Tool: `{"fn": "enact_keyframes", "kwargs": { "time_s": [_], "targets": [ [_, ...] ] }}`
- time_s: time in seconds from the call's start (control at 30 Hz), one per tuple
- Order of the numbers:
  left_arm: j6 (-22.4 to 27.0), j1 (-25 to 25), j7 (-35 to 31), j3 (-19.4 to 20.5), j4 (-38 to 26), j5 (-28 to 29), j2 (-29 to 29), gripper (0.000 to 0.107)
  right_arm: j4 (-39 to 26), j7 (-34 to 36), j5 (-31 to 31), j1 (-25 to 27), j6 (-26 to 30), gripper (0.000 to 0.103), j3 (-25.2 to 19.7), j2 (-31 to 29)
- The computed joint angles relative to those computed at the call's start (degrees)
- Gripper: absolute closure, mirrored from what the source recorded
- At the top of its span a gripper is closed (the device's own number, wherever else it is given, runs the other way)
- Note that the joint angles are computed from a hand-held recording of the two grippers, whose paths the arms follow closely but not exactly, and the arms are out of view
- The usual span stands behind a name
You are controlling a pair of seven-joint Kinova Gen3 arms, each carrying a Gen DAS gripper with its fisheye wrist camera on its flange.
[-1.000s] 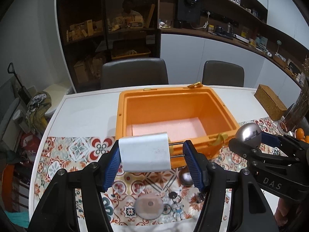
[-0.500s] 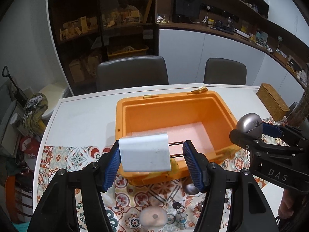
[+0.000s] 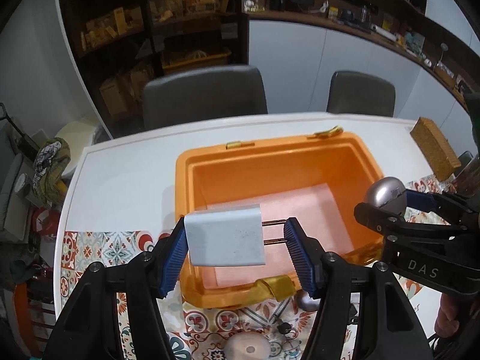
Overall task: Organize rigid objects
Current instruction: 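Carry the white charger and silver case over the orange crate with both grippers, then open both grippers to drop the charger and silver case into the crate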
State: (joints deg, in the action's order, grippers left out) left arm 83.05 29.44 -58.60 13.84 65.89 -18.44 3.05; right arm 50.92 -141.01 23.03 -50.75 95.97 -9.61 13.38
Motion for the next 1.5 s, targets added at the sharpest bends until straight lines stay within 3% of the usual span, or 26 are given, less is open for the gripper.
{"fn": "enact_keyframes", "kwargs": {
  "time_s": [0.67, 0.97, 1.1, 1.2, 1.5],
  "targets": [
    [2.95, -0.29, -1.88, -3.44, -1.28, 5.15, 6.37, 0.042, -0.24, 2.96, -5.36, 3.54, 0.81, 0.037, 2.31, 4.38],
    [4.19, 1.59, 0.43, -3.48, -1.83, 1.53, 6.12, 0.027, 0.23, 3.38, -6.06, 4.01, 0.70, 0.037, 2.24, 4.45],
    [5.45, 2.52, 1.77, -3.33, -1.90, -1.27, 5.78, 0.024, 1.38, 3.05, -5.40, 3.65, -0.51, 0.037, 2.07, 3.83],
    [5.64, 2.21, 2.25, -3.29, -1.28, -1.21, 5.07, 0.024, 1.37, 1.82, -2.99, 2.27, 0.02, 0.025, 2.23, 3.72],
    [5.49, 1.61, 4.79, -1.61, 1.77, -1.42, 1.55, 0.024, 3.04, -1.09, 0.48, -0.40, 0.99, 0.025, 1.02, 1.20]
  ]
}}
